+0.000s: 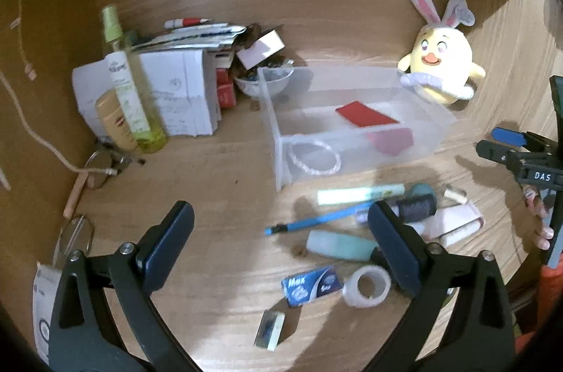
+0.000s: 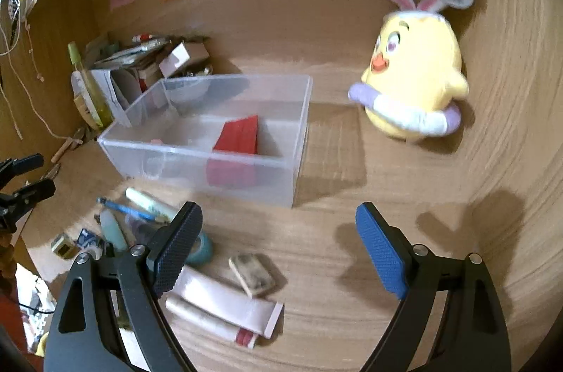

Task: Organize objects
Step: 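Withdraw both tools from the bin back toward the items on the desk, then grasp the beige block with the right tool while the left tool grasps the small clear case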

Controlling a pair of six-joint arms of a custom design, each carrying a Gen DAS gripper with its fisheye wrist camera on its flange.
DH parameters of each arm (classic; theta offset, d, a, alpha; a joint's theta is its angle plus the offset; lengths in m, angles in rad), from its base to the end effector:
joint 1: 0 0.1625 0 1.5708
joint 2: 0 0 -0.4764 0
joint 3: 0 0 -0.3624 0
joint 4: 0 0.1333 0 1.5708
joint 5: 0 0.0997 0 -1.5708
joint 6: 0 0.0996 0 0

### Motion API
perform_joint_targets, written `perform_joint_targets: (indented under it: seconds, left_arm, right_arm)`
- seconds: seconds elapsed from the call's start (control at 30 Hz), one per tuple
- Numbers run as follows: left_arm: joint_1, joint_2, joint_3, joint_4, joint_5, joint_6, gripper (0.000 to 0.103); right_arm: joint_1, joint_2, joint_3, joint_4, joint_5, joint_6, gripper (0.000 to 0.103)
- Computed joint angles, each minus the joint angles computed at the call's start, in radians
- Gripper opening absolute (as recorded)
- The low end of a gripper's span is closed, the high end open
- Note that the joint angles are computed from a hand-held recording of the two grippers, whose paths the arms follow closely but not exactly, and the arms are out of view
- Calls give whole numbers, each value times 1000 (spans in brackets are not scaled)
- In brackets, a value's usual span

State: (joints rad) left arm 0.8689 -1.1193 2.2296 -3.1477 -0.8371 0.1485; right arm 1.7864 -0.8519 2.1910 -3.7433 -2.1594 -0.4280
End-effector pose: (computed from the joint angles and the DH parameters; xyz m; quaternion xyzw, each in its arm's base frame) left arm -0.1644 -0.5042 0.2453 0.2991 0.8615 -0.3029 0.2767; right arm 0.1886 -0.4965 0.1864 0.1654 -0.8673 0.3570 0.3048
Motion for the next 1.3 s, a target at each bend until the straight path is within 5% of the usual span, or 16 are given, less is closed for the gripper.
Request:
perform_joint_targets:
  seconds: [0.47,0.6,0.67,0.73,1.3]
  left_arm:
    - [32,-62,83,-11,6,-120,100]
    - [48,-66,109,-44,16,-146,98]
    - [50,-76,119,-46,9,-154,84]
    - [50,-87,125,-36,4,-158,80]
    - [59,-86,139,60,-6,-179,75]
  right_arm:
    - [-67,-11,48,99,65,74,86]
    - [-70,-6,39,135,64,78,70]
    - [-68,3,32,149,56,73,65]
    - [-63,14,24,157,43,64,58]
    - [-45,72,-29,158,-36,-3,26]
